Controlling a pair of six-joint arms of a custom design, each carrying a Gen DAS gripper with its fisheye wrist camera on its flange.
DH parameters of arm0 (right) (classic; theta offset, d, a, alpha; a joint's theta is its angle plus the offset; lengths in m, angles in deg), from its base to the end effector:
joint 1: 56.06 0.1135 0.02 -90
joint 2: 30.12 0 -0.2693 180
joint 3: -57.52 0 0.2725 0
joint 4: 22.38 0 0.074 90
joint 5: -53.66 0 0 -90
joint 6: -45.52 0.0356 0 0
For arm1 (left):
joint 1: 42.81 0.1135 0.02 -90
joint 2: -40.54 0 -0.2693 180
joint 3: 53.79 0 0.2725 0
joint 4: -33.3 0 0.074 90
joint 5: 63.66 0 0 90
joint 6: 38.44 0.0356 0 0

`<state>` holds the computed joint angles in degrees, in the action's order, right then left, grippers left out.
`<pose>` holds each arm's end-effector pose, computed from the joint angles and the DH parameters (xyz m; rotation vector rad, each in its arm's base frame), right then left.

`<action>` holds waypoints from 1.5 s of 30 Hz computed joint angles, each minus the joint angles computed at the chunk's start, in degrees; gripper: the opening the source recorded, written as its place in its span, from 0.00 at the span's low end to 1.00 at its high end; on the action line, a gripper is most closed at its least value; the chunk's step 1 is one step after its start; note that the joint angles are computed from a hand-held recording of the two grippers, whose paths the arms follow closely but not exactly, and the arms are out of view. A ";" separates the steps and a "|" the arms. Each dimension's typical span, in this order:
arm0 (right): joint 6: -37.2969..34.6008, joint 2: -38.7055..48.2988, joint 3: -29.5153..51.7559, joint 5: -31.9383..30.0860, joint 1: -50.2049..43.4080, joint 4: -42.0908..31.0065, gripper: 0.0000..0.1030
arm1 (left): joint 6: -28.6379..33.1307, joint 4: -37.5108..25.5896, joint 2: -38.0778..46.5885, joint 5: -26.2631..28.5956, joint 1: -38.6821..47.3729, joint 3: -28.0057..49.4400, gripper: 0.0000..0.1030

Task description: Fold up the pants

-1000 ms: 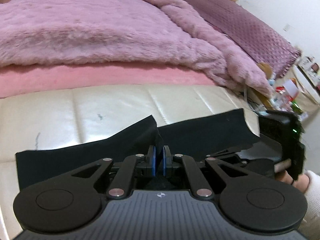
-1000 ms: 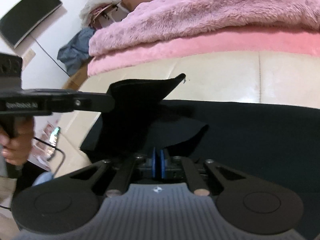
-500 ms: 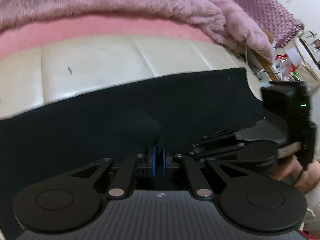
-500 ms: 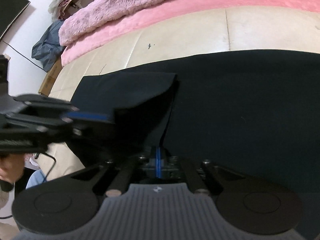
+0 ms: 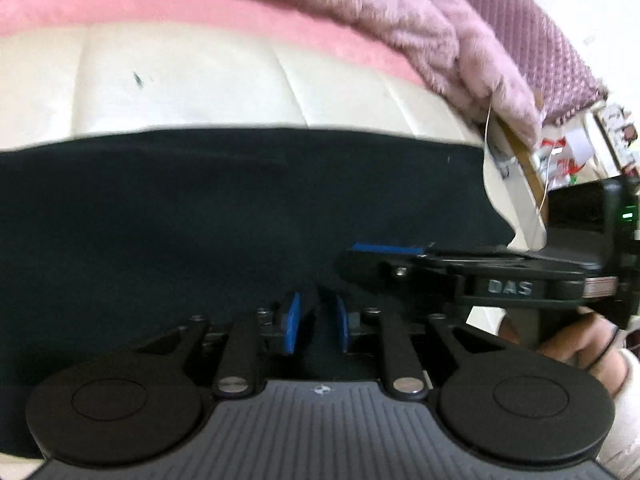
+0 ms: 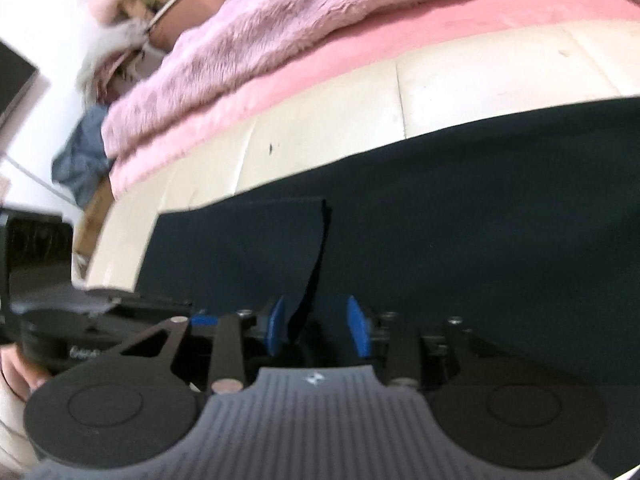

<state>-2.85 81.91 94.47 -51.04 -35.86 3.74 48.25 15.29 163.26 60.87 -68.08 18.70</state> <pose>0.2431 0.0991 0.0180 0.3527 2.5250 0.7715 0.3334 -0.1797 0.0347 0.6895 2.6856 -0.9649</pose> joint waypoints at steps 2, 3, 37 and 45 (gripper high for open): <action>2.73 2.37 0.67 -1.66 -0.59 3.17 0.32 | -0.55 2.52 -2.66 -1.91 1.45 -2.75 0.21; 4.28 3.87 0.99 -2.59 -0.79 5.07 0.32 | -0.43 3.53 -4.14 -3.76 2.32 -4.08 0.21; -6.12 -34.47 14.91 -2.78 -2.95 -37.05 0.00 | -1.33 12.30 -27.42 -12.93 21.38 -25.26 0.21; -18.48 -48.23 23.20 -3.23 -15.41 -63.12 0.00 | -2.71 13.83 -27.26 -14.36 13.56 -25.14 0.21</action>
<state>-21.33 33.68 117.67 -54.27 -51.26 -59.38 45.54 29.12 136.00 46.51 -54.53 -6.45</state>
